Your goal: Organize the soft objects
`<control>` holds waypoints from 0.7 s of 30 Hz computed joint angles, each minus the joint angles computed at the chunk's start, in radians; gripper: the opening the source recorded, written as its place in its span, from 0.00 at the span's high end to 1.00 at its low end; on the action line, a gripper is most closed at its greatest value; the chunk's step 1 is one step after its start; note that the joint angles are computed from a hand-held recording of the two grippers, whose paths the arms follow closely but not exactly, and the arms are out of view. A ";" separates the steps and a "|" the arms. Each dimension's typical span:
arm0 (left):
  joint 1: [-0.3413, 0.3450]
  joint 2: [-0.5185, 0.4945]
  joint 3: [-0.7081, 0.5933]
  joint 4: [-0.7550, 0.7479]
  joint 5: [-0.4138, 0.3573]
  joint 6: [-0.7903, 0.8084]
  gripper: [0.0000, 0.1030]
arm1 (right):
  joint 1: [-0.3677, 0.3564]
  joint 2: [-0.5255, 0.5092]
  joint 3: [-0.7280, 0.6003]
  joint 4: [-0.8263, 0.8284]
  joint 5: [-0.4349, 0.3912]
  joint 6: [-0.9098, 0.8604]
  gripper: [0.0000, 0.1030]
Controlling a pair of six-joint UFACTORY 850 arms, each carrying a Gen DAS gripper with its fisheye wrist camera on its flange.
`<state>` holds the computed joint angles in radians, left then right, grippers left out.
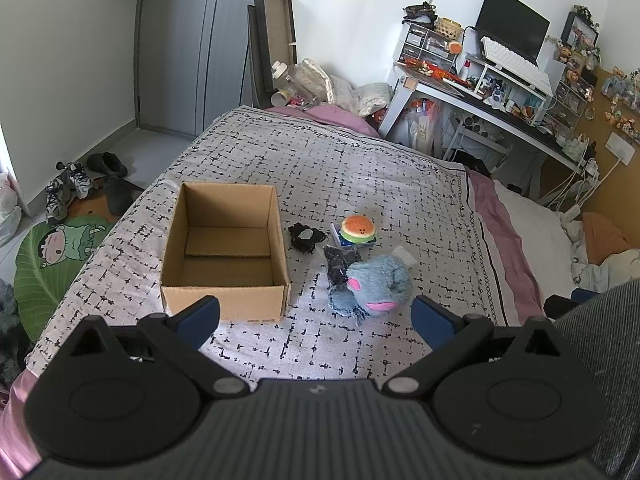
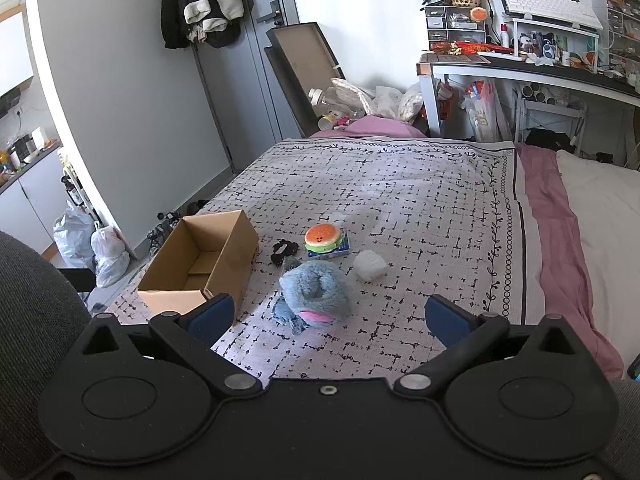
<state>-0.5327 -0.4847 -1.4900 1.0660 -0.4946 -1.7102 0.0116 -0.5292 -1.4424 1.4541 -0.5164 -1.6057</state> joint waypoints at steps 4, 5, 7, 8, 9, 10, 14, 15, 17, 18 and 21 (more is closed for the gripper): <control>-0.001 -0.001 -0.001 -0.001 -0.002 0.001 0.02 | 0.001 0.000 0.000 0.004 0.003 -0.004 0.00; 0.000 0.000 -0.001 -0.002 -0.001 0.002 0.02 | 0.000 0.001 -0.001 0.004 0.003 -0.006 0.00; -0.001 -0.002 -0.002 0.006 -0.001 0.000 0.02 | 0.000 0.001 -0.001 0.006 0.002 -0.010 0.00; 0.000 -0.007 -0.008 0.002 -0.002 0.010 0.02 | 0.001 0.001 -0.002 0.008 0.003 -0.012 0.00; 0.001 -0.010 -0.012 -0.005 -0.002 0.019 0.02 | 0.001 0.001 -0.002 0.013 0.005 -0.016 0.00; 0.001 -0.013 -0.016 -0.011 -0.003 0.029 0.02 | 0.001 0.002 0.000 0.019 0.007 -0.022 0.00; 0.001 -0.022 -0.030 -0.005 -0.008 0.045 0.02 | -0.002 0.001 0.000 0.019 -0.005 -0.022 0.00; 0.001 -0.025 -0.034 -0.008 -0.007 0.050 0.02 | -0.002 -0.001 -0.003 0.016 -0.008 -0.019 0.00; 0.004 -0.029 -0.039 -0.009 -0.004 0.055 0.02 | -0.002 -0.005 -0.008 0.016 -0.011 -0.021 0.00; 0.004 -0.029 -0.039 -0.008 -0.003 0.054 0.02 | -0.001 -0.008 -0.012 0.011 -0.010 -0.017 0.00; 0.009 -0.031 -0.042 -0.007 0.007 0.060 0.02 | 0.001 -0.018 -0.026 -0.016 -0.013 0.010 0.00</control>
